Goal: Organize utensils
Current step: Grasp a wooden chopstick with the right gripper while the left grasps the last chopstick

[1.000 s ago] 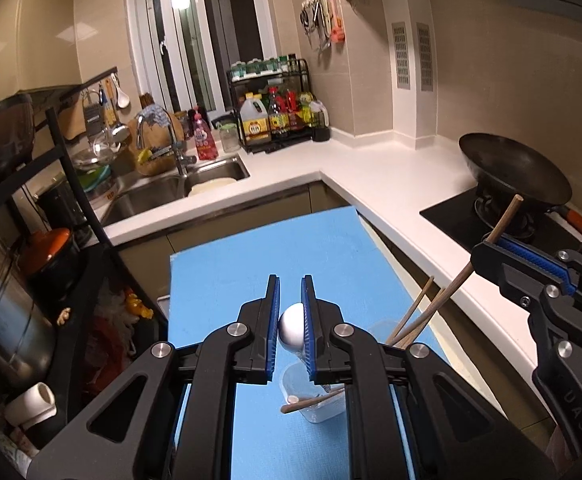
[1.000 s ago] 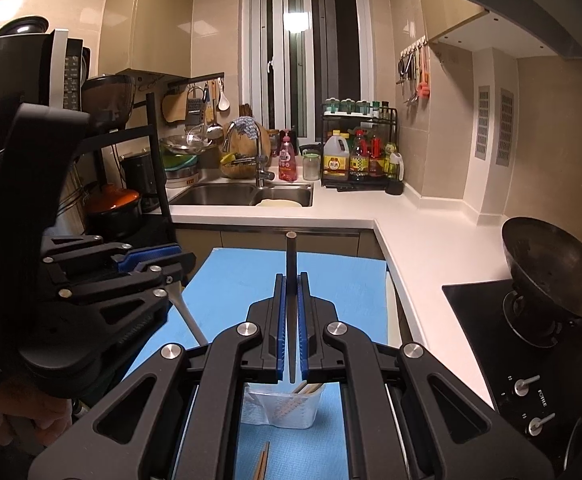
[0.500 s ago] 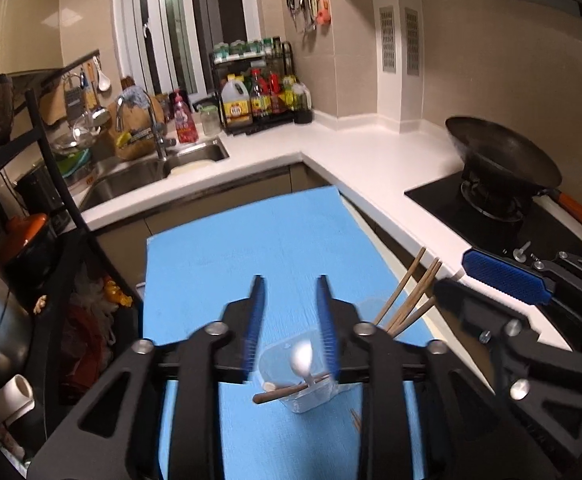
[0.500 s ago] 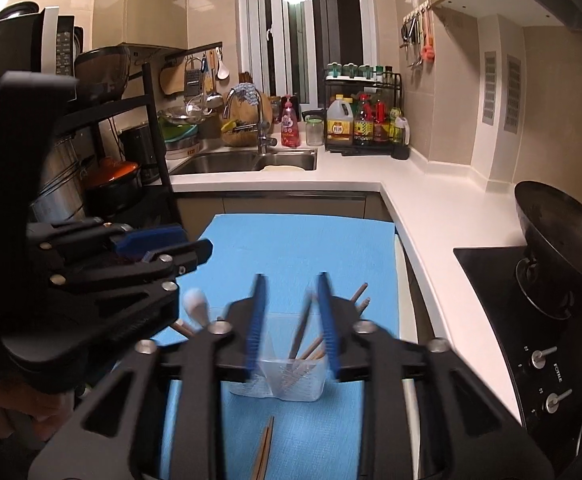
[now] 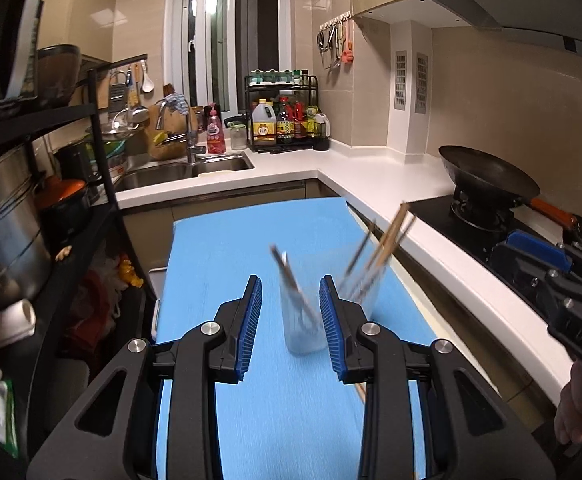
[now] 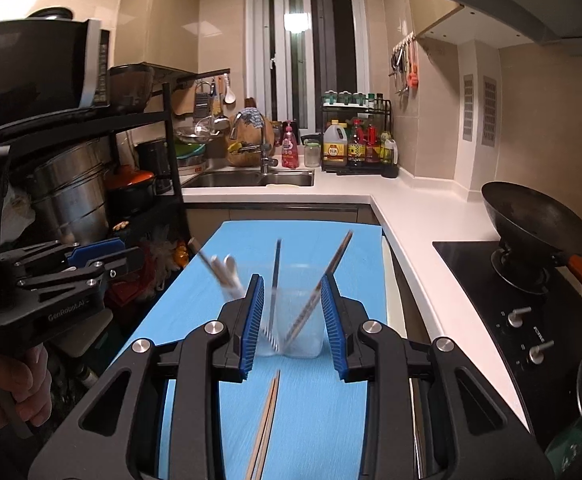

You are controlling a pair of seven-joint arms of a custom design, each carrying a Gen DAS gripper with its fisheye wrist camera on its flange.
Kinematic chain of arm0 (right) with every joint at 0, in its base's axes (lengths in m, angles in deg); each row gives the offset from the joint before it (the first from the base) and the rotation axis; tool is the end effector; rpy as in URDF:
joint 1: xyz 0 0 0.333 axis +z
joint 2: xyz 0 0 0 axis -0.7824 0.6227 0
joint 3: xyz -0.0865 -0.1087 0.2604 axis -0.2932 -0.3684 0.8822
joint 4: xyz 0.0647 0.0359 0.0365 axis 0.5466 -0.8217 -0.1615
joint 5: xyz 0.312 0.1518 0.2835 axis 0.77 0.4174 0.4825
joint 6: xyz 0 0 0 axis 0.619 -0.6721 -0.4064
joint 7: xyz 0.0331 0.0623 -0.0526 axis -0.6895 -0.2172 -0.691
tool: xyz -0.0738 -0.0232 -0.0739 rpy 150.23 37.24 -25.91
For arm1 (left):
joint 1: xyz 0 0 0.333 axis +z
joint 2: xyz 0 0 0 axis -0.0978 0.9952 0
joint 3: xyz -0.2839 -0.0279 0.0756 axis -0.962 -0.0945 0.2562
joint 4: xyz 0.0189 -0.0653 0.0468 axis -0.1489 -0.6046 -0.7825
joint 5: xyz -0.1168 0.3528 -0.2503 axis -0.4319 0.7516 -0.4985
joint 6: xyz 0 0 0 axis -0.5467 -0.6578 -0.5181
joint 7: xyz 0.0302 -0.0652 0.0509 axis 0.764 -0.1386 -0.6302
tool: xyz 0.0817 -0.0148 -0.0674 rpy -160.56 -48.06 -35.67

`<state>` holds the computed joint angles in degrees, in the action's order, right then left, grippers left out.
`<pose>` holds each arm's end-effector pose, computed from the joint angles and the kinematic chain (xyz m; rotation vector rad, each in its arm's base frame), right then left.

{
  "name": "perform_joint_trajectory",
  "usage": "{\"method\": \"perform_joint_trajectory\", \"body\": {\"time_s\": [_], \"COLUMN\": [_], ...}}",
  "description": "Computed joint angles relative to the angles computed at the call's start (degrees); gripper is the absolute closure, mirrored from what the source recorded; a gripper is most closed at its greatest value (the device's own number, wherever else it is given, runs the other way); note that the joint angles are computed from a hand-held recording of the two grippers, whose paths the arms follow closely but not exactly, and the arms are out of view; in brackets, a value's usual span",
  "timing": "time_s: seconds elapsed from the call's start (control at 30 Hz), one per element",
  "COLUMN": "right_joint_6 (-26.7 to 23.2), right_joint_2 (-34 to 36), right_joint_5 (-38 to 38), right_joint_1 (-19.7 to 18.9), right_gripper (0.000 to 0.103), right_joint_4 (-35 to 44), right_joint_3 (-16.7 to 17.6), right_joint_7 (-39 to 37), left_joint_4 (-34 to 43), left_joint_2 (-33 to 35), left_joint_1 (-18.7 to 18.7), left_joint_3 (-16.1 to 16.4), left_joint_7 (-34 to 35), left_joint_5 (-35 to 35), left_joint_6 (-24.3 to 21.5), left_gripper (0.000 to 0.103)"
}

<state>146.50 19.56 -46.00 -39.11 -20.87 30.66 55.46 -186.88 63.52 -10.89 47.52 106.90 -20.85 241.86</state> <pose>0.5577 0.2738 0.6675 -1.6463 1.2863 -0.8472 0.5903 -0.1355 0.6848 -1.4552 1.7081 -0.9930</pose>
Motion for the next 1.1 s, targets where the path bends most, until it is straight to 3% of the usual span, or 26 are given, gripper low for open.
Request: {"method": "perform_joint_trajectory", "body": {"time_s": [0.1,0.2,0.3,0.37,0.5,0.53,0.63,0.67,0.73,0.83,0.9,1.1], "right_joint_6": [1.03,1.54,1.80,0.86,0.48,0.21,-1.14,-2.06,-2.93,-3.23,-3.80,-3.65], "right_joint_2": [-4.41,-7.56,-7.75,-6.42,-3.90,-3.16,-0.84,-0.14,0.84,0.64,1.03,0.75], "right_joint_5": [-2.72,0.06,1.69,3.78,3.71,3.64,5.60,5.33,6.22,0.09,0.78,-3.13], "right_joint_1": [-1.51,-2.08,-3.04,-2.12,-1.61,-1.32,0.87,1.35,2.72,2.29,3.13,3.73], "right_gripper": [0.076,0.082,0.083,0.083,0.083,0.083,0.083,0.083,0.083,0.083,0.085,0.088], "right_joint_4": [-6.92,-13.46,-17.13,-18.34,-19.65,-19.52,-18.64,-18.18,-17.84,-18.10,-18.10,-18.00], "right_joint_3": [1.16,2.28,4.28,4.64,5.20,4.95,3.18,2.91,1.92,2.26,1.51,1.54], "right_joint_7": [4.20,5.22,6.79,6.07,8.54,8.87,7.04,6.85,5.69,11.46,11.30,15.30], "left_joint_4": [-10.64,-19.90,-27.56,-30.74,-33.79,-34.20,-34.75,-34.66,-34.72,-34.98,-35.16,-35.72], "left_joint_2": [-6.36,-11.42,-15.63,-18.38,-21.01,-21.11,-19.30,-19.15,-19.18,-19.24,-19.05,-19.13], "left_joint_1": [0.14,1.25,8.10,15.30,20.46,20.65,13.81,13.10,12.32,10.55,9.03,7.47], "left_joint_3": [-0.60,-2.30,-8.84,-14.94,-19.49,-19.61,-12.84,-11.98,-10.80,-8.76,-7.30,-5.71], "left_joint_7": [-3.75,-8.98,-19.51,-27.62,-34.84,-35.55,-33.36,-33.51,-34.18,-34.38,-33.64,-32.96], "left_joint_5": [0.86,3.55,10.47,14.38,18.39,19.33,18.96,19.21,19.86,19.90,19.58,18.39], "left_joint_6": [5.66,10.01,15.66,18.05,17.38,17.43,15.98,15.04,14.18,14.22,14.43,14.65], "left_gripper": [0.072,0.072,0.072,0.072,0.072,0.072,0.072,0.072,0.073,0.072,0.072,0.072]}}
